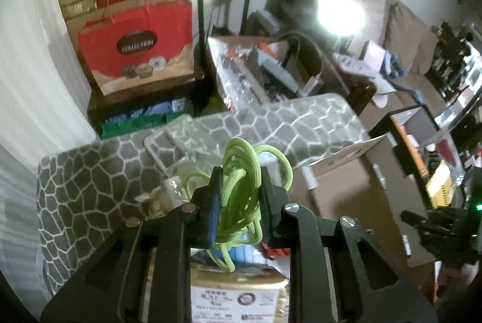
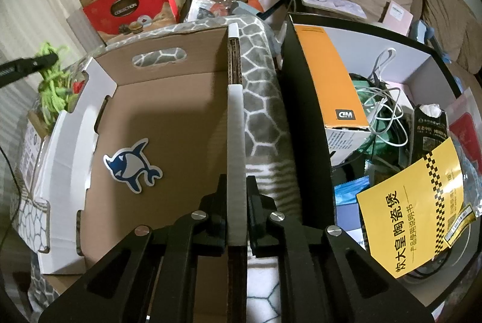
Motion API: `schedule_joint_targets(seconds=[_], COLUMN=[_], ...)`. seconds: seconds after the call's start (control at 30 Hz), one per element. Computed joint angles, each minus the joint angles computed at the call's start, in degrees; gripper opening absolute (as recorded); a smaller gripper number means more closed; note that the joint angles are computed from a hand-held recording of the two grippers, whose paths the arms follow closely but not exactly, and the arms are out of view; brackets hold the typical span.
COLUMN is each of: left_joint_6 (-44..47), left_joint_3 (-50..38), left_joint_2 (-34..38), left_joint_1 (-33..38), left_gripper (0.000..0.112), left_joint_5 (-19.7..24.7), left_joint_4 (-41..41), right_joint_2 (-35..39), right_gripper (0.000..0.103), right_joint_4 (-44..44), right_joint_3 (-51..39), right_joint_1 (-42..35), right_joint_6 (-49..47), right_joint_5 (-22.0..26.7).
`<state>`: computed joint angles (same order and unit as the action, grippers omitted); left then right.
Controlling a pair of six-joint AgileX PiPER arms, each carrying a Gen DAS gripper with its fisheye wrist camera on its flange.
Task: Organize objects
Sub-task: 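Grasp the lime-green cable with the left tool and lift it, then lower the green cable into the cardboard box and release it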
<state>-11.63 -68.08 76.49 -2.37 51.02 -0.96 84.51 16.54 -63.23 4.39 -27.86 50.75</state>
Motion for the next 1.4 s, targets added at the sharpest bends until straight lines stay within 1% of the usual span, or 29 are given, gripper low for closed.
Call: schedule_joint_targets(seconds=[0.13, 0.37, 0.47, 0.53, 0.63, 0.77, 0.93, 1.1, 1.2, 1.3, 1.33, 1.37, 1.4], left_joint_6=[-0.6, -3.7, -4.4, -3.7, -3.6, -5.8, -8.5, -10.9, -11.3, -12.1, -12.1, -12.0, -12.4], left_joint_3=[-3.2, -9.2, -11.5, -12.7, -14.7, -15.8, -18.1, -18.9, -19.8, -20.2, -20.2, -20.1, -19.5], left_joint_2=[-2.3, -4.1, -3.3, -2.2, 1.2, 5.4, 12.6, 17.4, 20.7, 23.0, 23.2, 23.2, 22.4], left_joint_1=[-2.7, -10.9, -14.4, -15.8, -18.2, -21.2, -22.0, -22.1, -22.1, -22.3, -22.3, -22.4, -22.7], left_gripper=[0.021, 0.021, 0.021, 0.021, 0.021, 0.021, 0.021, 0.021, 0.022, 0.029, 0.038, 0.051, 0.057], left_joint_5=[2.6, 6.0, 7.1, 7.5, 7.9, 6.3, 3.8, 2.1, 3.1, 4.0, 4.3, 4.4, 4.3], left_joint_4=[0.4, 2.0, 0.7, -2.1, -4.9, -4.3, -3.1, -1.7, -1.5, -1.4, -1.6, -1.7, -1.1], right_joint_2=[-0.4, -1.6, -1.4, -1.0, -0.7, -0.8, -0.8, -0.7, -0.7, -0.7, -0.7, -0.6, -0.5], right_gripper=[0.009, 0.009, 0.009, 0.009, 0.009, 0.009, 0.009, 0.009, 0.009, 0.009, 0.01, 0.01, 0.01], right_joint_4=[-1.0, -1.7, -1.6, -1.2, -0.4, -0.4, 0.0, 0.3, 0.3, 0.4, 0.4, 0.5, 0.5], right_joint_3=[0.3, 1.2, 1.1, 0.9, 0.7, 0.7, 0.8, 0.9, 0.9, 0.9, 0.9, 0.8, 0.8], right_joint_1=[0.7, 2.0, 2.3, 2.2, 1.8, 1.8, 1.5, 1.3, 1.3, 1.3, 1.4, 1.4, 1.4], right_joint_6=[0.6, 0.8, 1.4, 1.6, 1.4, 1.4, 1.1, 0.8, 0.8, 0.9, 1.0, 1.1, 1.1], right_joint_5=[-0.7, -1.7, -1.5, -1.3, -1.1, -1.0, -0.8, -0.9, -0.9, -0.9, -0.9, -1.0, -1.0])
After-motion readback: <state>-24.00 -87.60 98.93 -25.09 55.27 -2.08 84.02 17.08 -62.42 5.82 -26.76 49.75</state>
